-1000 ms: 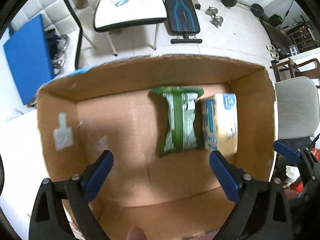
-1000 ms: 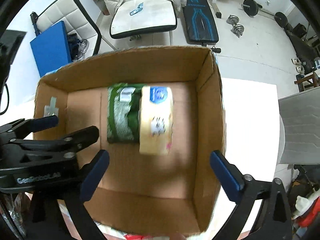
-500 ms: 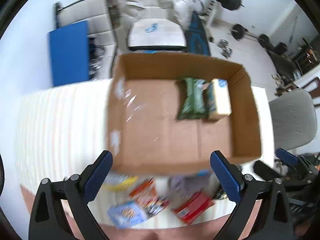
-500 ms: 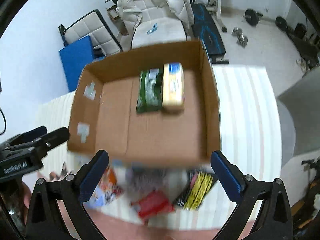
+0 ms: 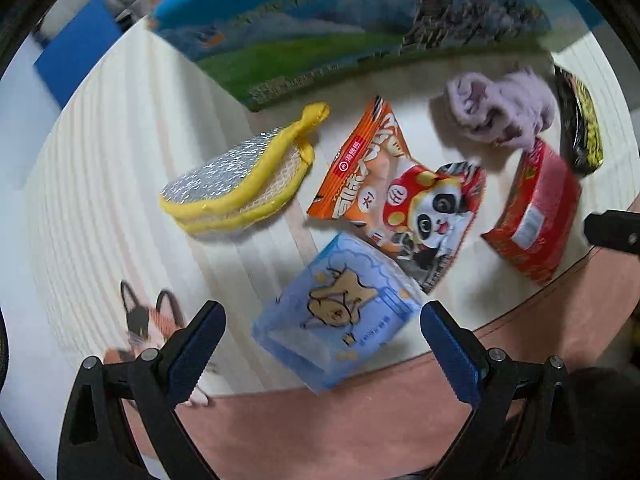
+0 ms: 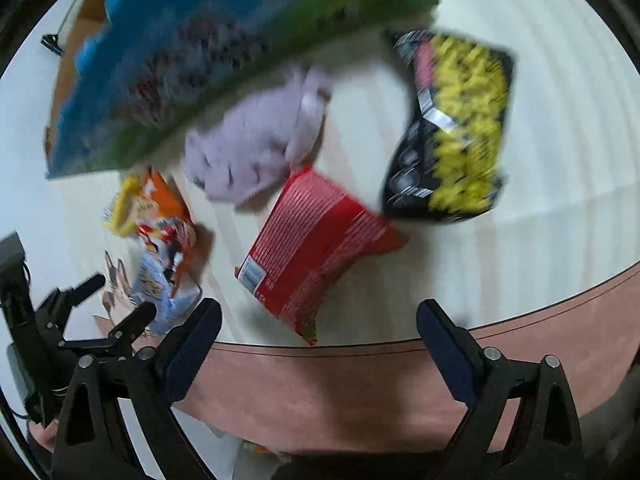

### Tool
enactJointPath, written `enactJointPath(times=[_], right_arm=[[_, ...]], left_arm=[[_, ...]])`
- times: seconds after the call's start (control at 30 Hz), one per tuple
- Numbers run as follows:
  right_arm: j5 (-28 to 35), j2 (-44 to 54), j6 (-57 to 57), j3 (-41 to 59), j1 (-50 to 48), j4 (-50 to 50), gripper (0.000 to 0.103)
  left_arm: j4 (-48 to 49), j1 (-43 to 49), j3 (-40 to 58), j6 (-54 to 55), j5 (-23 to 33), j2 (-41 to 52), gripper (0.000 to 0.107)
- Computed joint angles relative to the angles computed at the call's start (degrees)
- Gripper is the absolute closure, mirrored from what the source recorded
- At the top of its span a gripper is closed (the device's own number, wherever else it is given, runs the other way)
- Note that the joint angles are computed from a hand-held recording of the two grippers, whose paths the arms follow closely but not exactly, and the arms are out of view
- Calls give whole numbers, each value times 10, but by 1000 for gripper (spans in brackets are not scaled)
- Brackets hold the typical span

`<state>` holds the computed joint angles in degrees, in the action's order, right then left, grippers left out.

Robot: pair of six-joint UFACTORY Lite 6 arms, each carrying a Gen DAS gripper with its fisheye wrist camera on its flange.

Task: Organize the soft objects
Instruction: 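Move both tools back over the remaining items on the table, then grasp the blue cat-print tissue pack with the left tool while the right tool grasps the red snack bag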

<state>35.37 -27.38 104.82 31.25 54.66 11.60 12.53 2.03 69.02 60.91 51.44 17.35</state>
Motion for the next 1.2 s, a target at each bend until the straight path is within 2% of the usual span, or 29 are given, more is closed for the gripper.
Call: enactJointPath(times=[0.17, 0.37, 0.47, 0.6, 0.67, 0.77, 0.83, 0.9, 0.97, 1.1, 1.17, 1.2], right_arm=[[-3, 89, -109, 48, -26, 56, 4], [-15, 111, -199, 35, -69, 128, 4], [-20, 117, -222, 30, -89, 144, 7], [9, 142, -295, 40, -130, 168, 22], [11, 157, -327, 45, -134, 182, 26], [32, 165, -379, 55, -125, 192, 34], [52, 181, -434, 68, -110, 216, 40], [82, 190, -456, 80, -86, 215, 40], [104, 176, -436, 77, -59, 199, 40], [97, 130, -340, 63, -25, 151, 38], [85, 113, -302, 53, -22, 129, 38], [82, 114, -295, 53, -22, 124, 38]], left_arm=[[28, -16, 10, 20, 16, 56, 7], [61, -15, -12, -17, 37, 79, 7], [23, 3, 48, -56, 112, 130, 7], [-26, 37, 143, -117, 224, 206, 7], [-40, 47, 159, -132, 241, 215, 7], [-37, 54, 153, -149, 221, 208, 7], [-22, 70, 107, -147, 185, 174, 7], [-3, 86, 14, -139, 137, 111, 7], [10, 79, -41, -153, 103, 70, 7], [36, 67, -121, -189, 38, 21, 7], [43, 66, -142, -208, 19, 13, 7], [31, 45, -144, -225, 27, 1, 10]])
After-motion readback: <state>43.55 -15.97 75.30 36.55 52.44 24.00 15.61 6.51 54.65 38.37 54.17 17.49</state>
